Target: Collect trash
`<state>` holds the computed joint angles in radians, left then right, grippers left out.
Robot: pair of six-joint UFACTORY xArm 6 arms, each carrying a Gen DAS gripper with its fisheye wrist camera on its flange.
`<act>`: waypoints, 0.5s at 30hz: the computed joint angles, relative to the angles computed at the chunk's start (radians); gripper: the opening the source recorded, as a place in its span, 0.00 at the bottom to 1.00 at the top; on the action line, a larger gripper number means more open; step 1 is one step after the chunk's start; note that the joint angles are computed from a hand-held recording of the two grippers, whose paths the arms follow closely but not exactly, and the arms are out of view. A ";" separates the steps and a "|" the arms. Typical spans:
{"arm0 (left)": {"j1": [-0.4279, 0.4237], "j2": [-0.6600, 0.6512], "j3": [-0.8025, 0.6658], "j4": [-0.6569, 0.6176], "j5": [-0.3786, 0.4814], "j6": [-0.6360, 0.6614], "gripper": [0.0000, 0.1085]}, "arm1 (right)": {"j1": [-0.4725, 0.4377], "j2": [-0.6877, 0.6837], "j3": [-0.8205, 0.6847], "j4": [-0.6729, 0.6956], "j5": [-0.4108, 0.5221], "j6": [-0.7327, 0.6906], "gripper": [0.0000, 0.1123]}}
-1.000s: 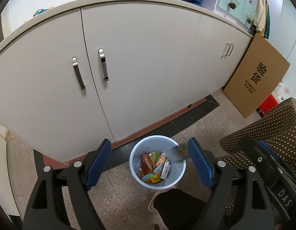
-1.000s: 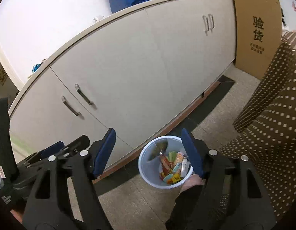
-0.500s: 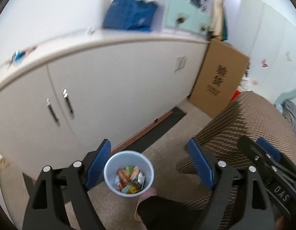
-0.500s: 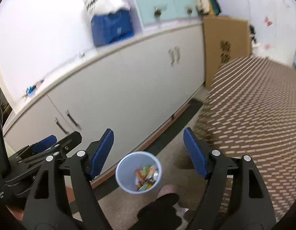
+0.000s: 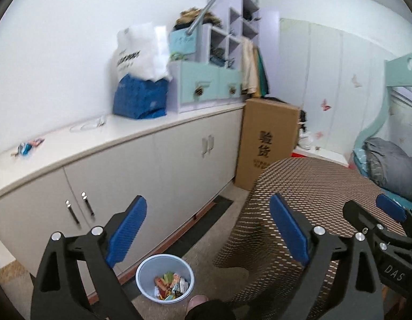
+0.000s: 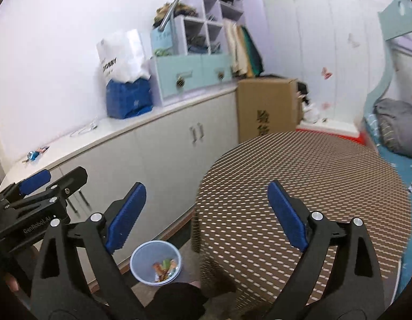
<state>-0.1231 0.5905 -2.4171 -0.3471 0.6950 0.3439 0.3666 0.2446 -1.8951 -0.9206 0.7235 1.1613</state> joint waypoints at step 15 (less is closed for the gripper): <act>-0.074 -0.396 0.525 -0.285 -0.222 0.329 0.89 | 0.120 -0.321 0.317 -0.339 0.181 0.253 0.85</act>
<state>-0.1969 0.1941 -1.8923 -0.6317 0.4725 0.6727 0.4864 -0.0759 -1.5786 -1.2592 0.9040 1.4140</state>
